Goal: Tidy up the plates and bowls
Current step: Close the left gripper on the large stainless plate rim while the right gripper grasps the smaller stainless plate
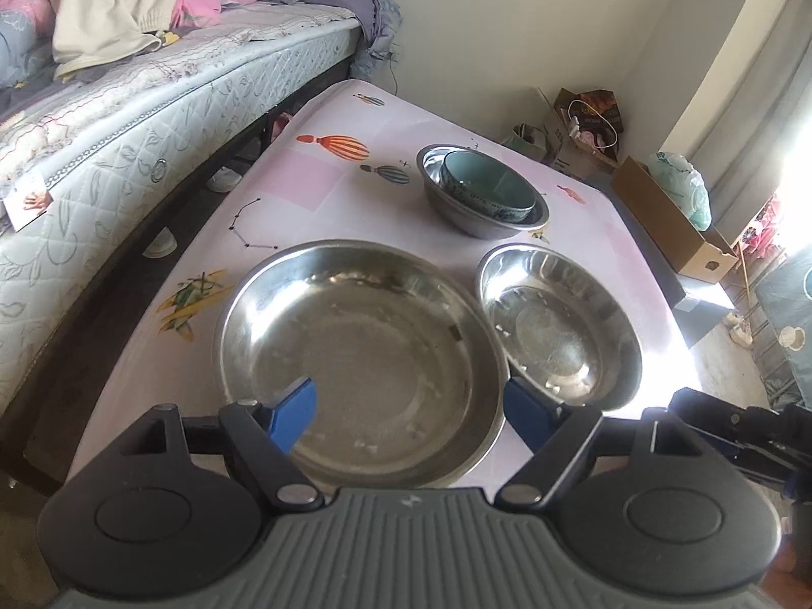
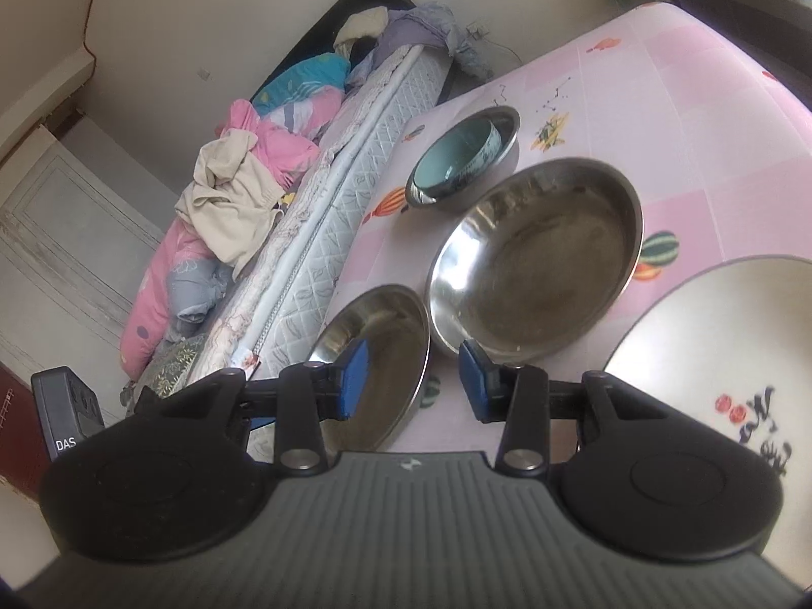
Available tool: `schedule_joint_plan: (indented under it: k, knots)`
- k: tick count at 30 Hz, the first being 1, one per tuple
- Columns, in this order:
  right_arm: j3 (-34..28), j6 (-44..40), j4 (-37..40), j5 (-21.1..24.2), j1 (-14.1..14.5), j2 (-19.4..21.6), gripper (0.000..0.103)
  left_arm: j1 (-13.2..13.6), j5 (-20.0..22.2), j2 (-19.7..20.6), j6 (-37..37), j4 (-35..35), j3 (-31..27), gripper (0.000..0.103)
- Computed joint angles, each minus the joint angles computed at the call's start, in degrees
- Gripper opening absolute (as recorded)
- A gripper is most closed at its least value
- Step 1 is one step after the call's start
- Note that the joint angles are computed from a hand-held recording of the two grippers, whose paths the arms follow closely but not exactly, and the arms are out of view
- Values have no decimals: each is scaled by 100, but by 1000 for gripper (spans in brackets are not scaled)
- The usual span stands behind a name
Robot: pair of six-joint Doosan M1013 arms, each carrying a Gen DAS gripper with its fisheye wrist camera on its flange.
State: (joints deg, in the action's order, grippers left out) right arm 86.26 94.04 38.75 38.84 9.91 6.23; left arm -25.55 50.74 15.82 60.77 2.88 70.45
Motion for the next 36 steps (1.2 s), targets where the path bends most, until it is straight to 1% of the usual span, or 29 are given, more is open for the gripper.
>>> schedule_joint_plan:
  k: [3, 7, 9, 11, 13, 17, 22, 24, 25, 28, 31, 33, 34, 36]
  knots:
    - [96, 348, -346, 15, 184, -32, 39, -32, -78, -118, -134, 109, 287, 82]
    - [155, 669, -510, 30, 361, 17, 39, -64, -69, -174, -402, 421, 539, 81]
    - [117, 823, -707, 100, 477, 84, 39, -60, -104, -192, -508, 541, 626, 76]
    - [61, 828, -787, 168, 568, 154, 39, -54, -221, -235, -664, 681, 752, 73]
    - [-22, 889, -962, 200, 678, 228, 39, -11, -366, -273, -733, 669, 847, 70]
    - [-155, 1154, -1428, 95, 840, 345, 39, 80, -554, -302, -750, 614, 935, 66]
    - [-379, 1603, -1932, 4, 892, 556, 37, 182, -716, -281, -854, 695, 932, 63]
    - [-463, 1754, -2116, -13, 908, 634, 37, 226, -712, -229, -871, 721, 876, 59]
    - [-515, 1847, -2241, -30, 922, 681, 37, 246, -687, -195, -863, 723, 838, 59]
    - [-670, 2113, -2640, -47, 946, 826, 36, 303, -595, -77, -831, 684, 708, 53]
    - [-755, 2253, -2745, -55, 939, 942, 33, 350, -505, 27, -709, 534, 589, 47]
    - [-809, 2346, -2797, -32, 934, 1011, 31, 371, -408, 92, -659, 461, 512, 41]
    - [-831, 2371, -2800, -27, 931, 1040, 30, 369, -417, 105, -686, 497, 504, 39]
    - [-861, 2416, -2839, -16, 933, 1077, 27, 368, -380, 139, -692, 512, 456, 32]
